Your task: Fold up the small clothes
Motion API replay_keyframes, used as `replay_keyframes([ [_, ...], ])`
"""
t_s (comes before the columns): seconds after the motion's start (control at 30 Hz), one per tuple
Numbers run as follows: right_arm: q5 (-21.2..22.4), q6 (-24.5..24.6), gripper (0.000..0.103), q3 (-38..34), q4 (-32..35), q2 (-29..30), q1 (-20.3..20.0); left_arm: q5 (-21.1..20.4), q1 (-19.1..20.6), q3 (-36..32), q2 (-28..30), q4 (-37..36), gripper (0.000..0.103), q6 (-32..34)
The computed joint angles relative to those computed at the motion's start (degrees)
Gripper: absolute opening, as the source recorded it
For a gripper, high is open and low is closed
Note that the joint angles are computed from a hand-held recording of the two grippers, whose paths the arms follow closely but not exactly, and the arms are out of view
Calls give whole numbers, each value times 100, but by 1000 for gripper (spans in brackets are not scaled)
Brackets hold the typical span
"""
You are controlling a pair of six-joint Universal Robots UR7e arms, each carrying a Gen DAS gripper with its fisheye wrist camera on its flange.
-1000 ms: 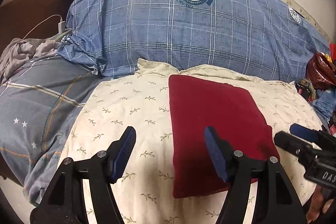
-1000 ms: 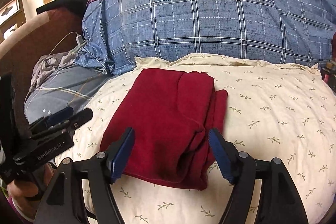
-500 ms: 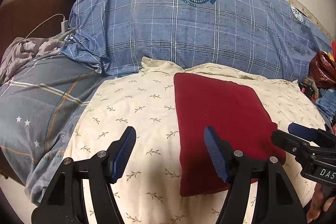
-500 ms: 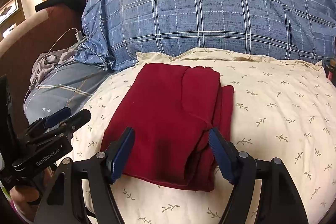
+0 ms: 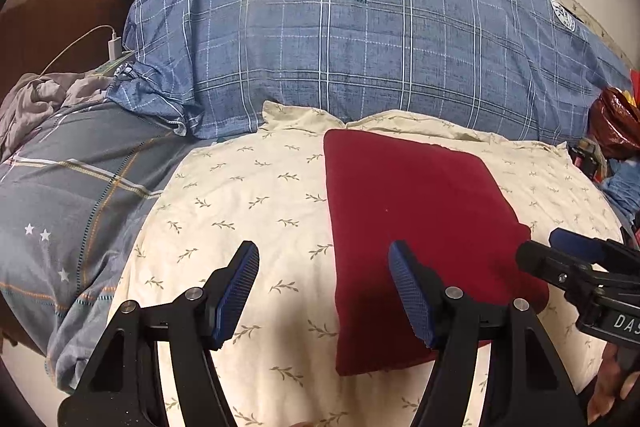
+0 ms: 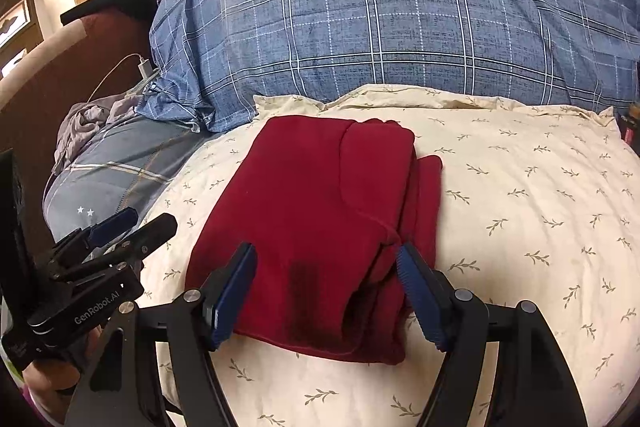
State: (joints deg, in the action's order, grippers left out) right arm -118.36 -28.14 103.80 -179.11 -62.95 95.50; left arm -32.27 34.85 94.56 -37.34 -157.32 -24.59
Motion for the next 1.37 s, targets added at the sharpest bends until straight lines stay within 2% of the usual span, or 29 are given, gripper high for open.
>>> replay_keyframes([
  [0.3,-222,-13,74,1,-1,43,-8,-194,127,-188,104,211,67,-175],
  [0.9,-134,165,74,-73,183,63,-138,-184,218,-538,353,607,66,-313],
  [1.37,-140,227,74,-83,253,51,-164,-218,244,-471,399,264,67,-41],
])
